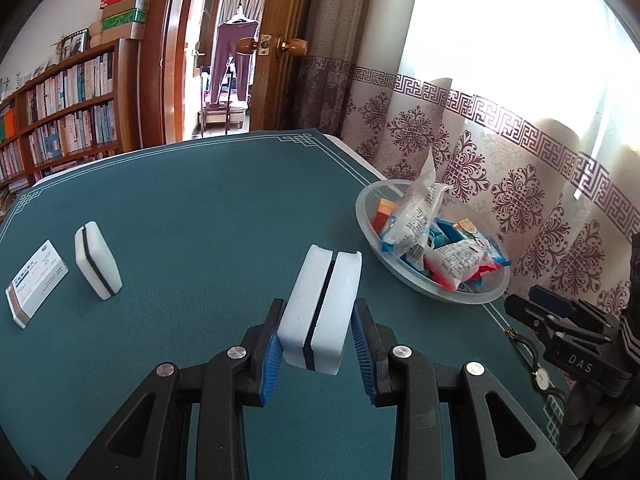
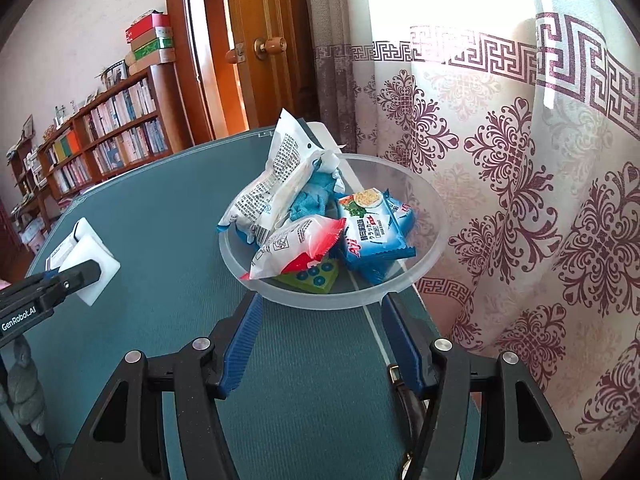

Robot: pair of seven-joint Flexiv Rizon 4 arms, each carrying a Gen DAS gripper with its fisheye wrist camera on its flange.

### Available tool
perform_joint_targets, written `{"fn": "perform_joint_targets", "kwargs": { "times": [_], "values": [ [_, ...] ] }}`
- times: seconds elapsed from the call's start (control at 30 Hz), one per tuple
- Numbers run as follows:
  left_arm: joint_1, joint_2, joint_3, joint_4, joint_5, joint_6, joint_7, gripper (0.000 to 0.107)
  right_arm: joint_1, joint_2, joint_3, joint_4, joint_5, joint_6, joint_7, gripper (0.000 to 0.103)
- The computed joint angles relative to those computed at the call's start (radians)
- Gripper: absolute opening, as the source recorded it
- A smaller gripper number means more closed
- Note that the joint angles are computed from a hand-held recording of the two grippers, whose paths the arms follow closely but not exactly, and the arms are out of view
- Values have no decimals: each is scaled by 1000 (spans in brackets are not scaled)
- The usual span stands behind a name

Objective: Organize objects
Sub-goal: 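Carry the white sponge into the clear bowl and open the left tool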

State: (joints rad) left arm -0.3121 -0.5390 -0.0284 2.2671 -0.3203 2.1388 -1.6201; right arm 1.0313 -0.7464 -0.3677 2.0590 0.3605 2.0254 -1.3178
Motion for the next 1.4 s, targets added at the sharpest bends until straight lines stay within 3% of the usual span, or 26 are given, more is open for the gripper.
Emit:
{"fn": "perform_joint_targets", "kwargs": {
  "times": [0.6,1.0,1.07,1.13,1.4],
  "values": [
    [-170,-113,67,-312,-79,-201,192,35,-215,27,190,21,-50,69,-11,63],
    [-199,-192,103,-475,-60,-302,187,35,-282,25,239,14,-80,72,19,63],
    [-201,-203,109,-494,-54,-316,180,39,-282,25,238,14,-81,71,22,63],
    [-213,-210,126,-503,-56,-323,163,60,-283,25,238,14,-84,71,22,63],
    [-206,-190,125,-450,-47,-270,123,68,-278,22,234,11,-90,65,23,63]
  ]
}}
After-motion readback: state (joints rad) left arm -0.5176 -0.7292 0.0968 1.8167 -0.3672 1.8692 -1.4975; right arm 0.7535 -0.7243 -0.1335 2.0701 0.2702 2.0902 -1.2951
